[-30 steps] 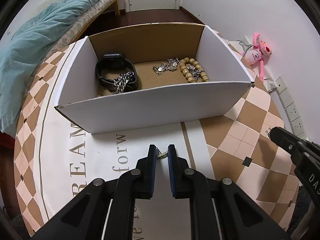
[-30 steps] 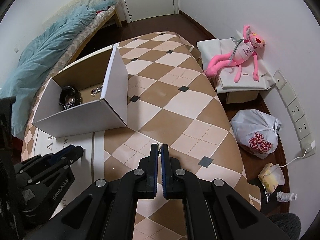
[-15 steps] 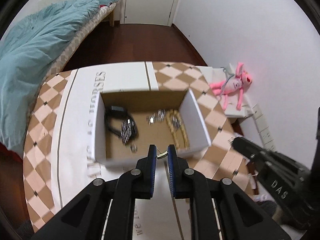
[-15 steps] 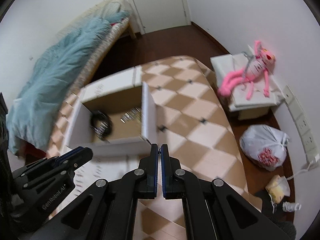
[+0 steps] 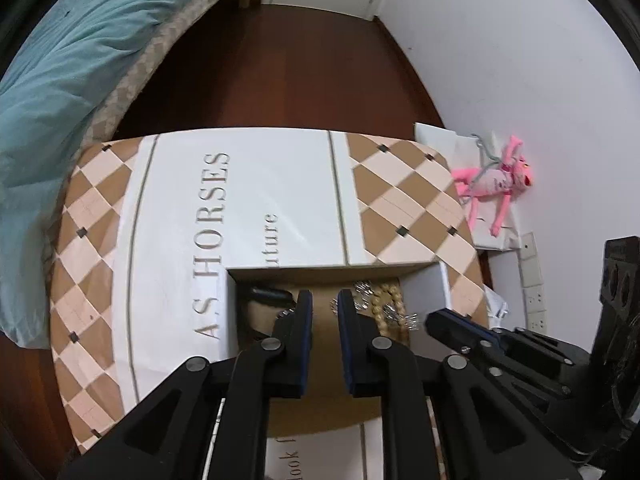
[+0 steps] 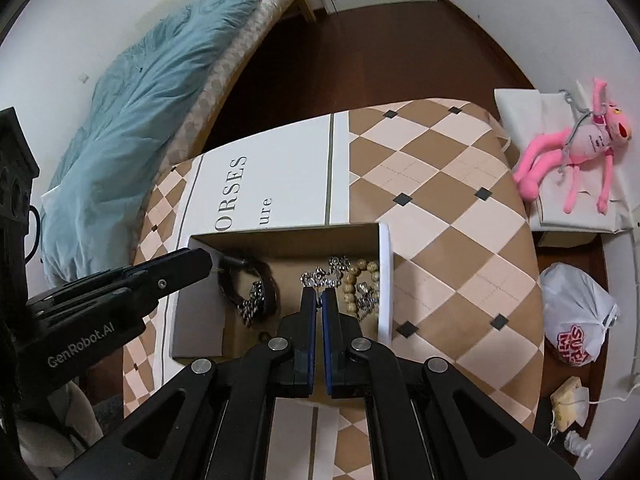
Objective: Organize jewelry
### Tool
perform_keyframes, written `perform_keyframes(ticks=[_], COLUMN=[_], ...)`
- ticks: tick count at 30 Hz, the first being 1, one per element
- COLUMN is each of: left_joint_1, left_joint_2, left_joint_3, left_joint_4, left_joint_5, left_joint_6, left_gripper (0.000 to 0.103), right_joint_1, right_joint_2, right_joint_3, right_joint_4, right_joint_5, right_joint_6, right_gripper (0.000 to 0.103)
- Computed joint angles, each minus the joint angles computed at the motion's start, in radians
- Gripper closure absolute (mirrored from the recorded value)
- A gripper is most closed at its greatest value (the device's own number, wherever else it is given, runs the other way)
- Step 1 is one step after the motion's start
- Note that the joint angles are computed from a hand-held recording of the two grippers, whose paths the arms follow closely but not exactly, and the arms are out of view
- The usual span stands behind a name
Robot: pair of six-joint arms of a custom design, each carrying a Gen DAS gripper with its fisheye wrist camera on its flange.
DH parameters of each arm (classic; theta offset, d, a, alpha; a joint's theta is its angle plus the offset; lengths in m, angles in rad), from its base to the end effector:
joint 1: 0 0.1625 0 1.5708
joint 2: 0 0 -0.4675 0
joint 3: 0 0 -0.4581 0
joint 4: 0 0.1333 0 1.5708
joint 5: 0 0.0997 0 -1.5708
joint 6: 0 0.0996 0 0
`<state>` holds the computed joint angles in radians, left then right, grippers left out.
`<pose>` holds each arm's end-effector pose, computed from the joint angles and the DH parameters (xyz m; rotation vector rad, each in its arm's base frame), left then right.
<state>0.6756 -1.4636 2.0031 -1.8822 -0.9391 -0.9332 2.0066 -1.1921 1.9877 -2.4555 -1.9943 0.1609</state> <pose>-0.2872 -0.4764 0.2911 0.0468 2.5410 -0.4798 0.3374 -0.5057 0.1881 0.3504 -2.7258 0.2908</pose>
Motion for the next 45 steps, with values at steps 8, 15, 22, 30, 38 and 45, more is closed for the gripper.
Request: perform_keyframes(ticks=[8,15,22,30,38,45], left_joint_1=[-0.023,-0.072,-0.104,-0.125,-0.199,-0.316], left_joint_2=[-0.007,-0.041,-0.065,-0.074,-0.099,-0.118], left_joint_3=[-0.029,-0.008,0.038,0.058,0.03,-0.024], left_joint_4=[0.132,0.293,0.378,0.394,0.463,0.617], left_joint_5=[0.086,0.176,0.19,0.17,0.177,0.194], left_joint_6=[-0.075,-0.197,-0.283,-0.332,-0.402,-0.532], left_gripper=[0.03,0.007,0.005,0.004,0.004,0.004], right_joint_1=[0.011,0.054,0.081,0.089,0.132,0.217], right_joint_2=[0.01,-0.007,-0.009,-0.027,-0.073,-0.144], right_joint_3=[-0.039,-0.025,0.018,0.059,0.062,0.062], right_joint_4=[0.043,0.056,0.067,0.068,0.073,0.094], right_joint_5=[-0.049,-0.202,-0.344,-0.397,-0.414,-0.433], right_joint_6=[-0.001,0.015,0.032,0.058,0.075,0.113], right_gripper=[0.089,0.041,0.006,0.002,0.002,0.002])
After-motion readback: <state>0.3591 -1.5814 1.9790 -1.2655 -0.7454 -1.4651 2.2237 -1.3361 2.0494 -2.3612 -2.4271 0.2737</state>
